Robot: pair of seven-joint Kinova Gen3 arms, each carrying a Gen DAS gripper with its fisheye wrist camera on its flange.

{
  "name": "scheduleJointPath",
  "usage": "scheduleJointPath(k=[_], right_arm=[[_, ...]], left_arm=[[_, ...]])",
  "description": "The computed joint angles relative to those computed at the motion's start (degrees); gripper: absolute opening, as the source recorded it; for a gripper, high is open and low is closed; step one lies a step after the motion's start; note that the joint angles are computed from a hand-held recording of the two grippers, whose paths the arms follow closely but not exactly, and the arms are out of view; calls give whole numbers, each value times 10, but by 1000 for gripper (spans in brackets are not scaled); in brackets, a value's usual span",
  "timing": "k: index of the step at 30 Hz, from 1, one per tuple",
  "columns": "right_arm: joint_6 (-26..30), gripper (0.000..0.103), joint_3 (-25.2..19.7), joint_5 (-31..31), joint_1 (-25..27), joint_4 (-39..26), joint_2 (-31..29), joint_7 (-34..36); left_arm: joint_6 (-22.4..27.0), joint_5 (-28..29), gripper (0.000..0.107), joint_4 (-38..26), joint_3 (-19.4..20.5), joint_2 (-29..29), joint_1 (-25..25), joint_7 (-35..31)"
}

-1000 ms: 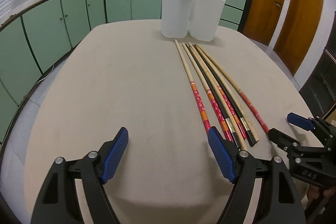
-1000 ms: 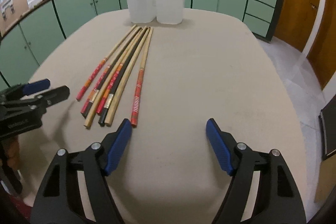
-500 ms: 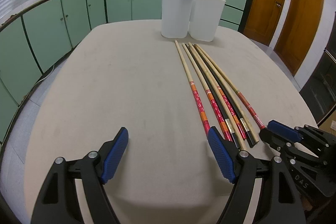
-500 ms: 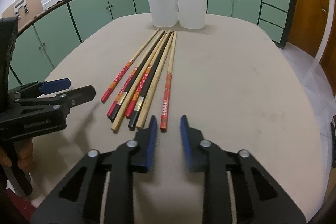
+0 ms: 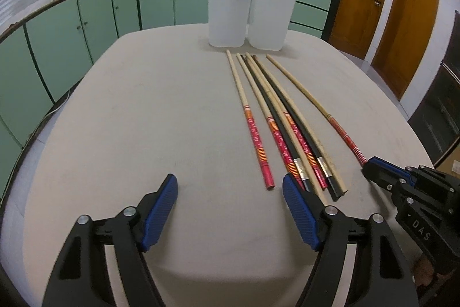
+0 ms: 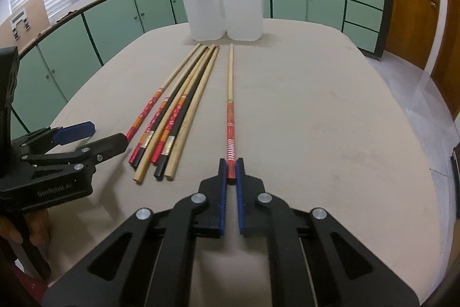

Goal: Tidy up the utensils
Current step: 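Close the left tool on a red-banded chopstick while the right holds its chopstick, then carry both chopsticks into the white holder and open both tools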

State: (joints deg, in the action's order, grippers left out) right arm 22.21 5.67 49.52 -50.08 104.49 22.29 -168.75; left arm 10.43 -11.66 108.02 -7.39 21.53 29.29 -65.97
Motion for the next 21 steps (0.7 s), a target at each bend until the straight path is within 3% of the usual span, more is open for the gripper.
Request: scheduleJointPath(k=[5,12,14,16,18,21], right_arm=[[-4,5,2,6,-1,3,-1,-8],[-16,5,9,11,-4,10,-3,-22],[-20,5,10,12,-2,11,-3,-22],[-24,5,11,10,-1,13,-4,-23],[-27,5,12,6,-1,13,-4,-22],[-26,5,12,0,-1,13,-6,-16]], left_arm=[[5,-34,60,-9,-64,13,67,39],[8,-71,40,-16,-101,22,110,75],[4,-79,30,-15,-106,23,117,85],[1,-84,12,-15,-109,24,120,91],[2,-84,6,-16,-102,24,113,92],[-1,-79,6,-13,-85,19,96,86]])
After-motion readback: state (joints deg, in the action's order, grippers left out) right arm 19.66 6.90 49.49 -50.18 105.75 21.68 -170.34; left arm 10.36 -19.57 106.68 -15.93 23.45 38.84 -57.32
